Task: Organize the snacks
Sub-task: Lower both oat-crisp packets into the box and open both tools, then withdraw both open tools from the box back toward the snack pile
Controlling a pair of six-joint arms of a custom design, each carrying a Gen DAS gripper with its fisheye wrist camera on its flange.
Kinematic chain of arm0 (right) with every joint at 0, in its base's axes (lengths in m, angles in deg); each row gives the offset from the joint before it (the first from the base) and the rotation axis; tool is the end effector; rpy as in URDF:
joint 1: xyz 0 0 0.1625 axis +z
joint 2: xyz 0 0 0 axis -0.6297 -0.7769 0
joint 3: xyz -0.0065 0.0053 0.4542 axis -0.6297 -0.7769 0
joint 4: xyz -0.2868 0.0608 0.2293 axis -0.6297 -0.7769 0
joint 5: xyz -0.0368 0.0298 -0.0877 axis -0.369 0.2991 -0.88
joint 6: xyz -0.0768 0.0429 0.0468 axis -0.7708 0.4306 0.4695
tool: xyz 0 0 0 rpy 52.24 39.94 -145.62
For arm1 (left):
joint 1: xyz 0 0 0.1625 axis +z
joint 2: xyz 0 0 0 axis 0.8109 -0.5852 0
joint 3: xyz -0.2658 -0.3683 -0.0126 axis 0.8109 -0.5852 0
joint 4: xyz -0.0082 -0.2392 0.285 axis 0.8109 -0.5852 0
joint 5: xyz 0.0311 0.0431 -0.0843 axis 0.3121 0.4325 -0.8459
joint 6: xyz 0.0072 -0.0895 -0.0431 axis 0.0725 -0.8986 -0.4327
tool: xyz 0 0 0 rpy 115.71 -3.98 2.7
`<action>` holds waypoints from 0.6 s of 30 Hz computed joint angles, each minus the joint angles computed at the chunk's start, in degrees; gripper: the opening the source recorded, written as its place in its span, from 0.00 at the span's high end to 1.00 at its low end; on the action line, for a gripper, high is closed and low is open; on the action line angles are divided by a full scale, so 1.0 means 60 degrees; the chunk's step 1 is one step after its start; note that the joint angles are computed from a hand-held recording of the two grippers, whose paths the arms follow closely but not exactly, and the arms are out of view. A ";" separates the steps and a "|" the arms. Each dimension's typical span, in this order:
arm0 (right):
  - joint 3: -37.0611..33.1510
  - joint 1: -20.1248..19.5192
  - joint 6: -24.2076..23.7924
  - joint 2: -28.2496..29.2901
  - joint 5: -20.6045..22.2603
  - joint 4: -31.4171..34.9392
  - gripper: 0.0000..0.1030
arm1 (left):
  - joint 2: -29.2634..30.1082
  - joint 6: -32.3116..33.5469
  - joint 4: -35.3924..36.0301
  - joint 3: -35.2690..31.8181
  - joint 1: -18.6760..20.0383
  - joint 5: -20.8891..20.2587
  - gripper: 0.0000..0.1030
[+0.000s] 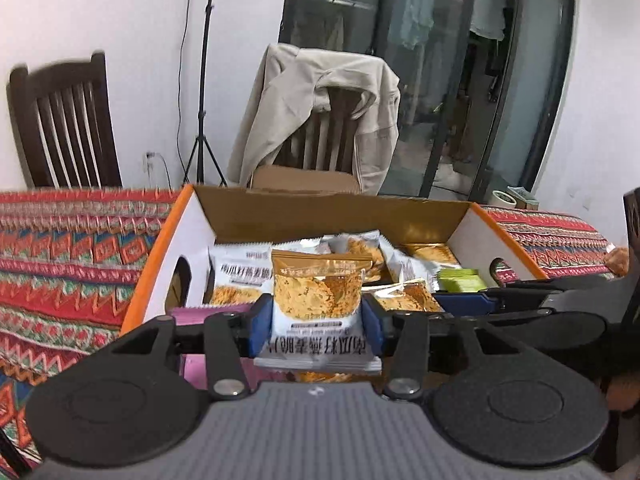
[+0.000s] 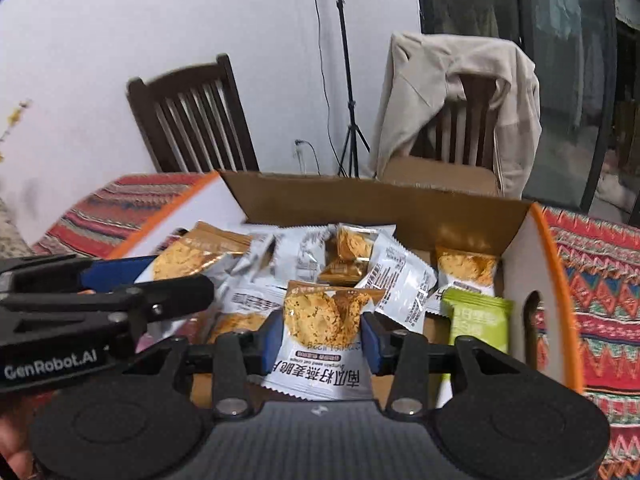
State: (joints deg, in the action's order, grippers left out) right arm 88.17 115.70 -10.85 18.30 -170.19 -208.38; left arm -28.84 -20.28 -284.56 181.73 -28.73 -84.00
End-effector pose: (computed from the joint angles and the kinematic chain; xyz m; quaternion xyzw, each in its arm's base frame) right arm 0.0310 -0.4563 0.2641 0.3205 -0.8824 0.2935 0.1802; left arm -0.3239 -0.3976 -0.0061 0.1718 0.8458 -0.4303 0.2644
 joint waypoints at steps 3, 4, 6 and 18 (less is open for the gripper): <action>-0.0155 -0.0093 0.0223 0.0207 0.0168 0.0195 0.55 | 0.0043 0.0477 -0.0831 0.0126 0.0188 -0.0225 0.35; -0.0213 -0.0118 0.0264 0.0245 0.0246 0.0287 0.54 | 0.0070 0.0568 -0.1062 0.0179 0.0193 -0.0214 0.34; -0.0205 -0.0141 0.0297 0.0275 0.0299 0.0260 0.50 | 0.0009 0.0652 -0.1199 0.0234 0.0188 -0.0303 0.33; 0.0774 -0.0103 -0.0084 -0.2392 0.1210 0.0843 0.39 | -0.1733 -0.1013 0.0667 0.1398 -0.1762 0.0555 0.19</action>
State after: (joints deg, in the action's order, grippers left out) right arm 92.81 115.08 -11.36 3.94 -162.94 -203.32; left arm -39.24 -26.36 -280.56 190.12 -39.30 -80.67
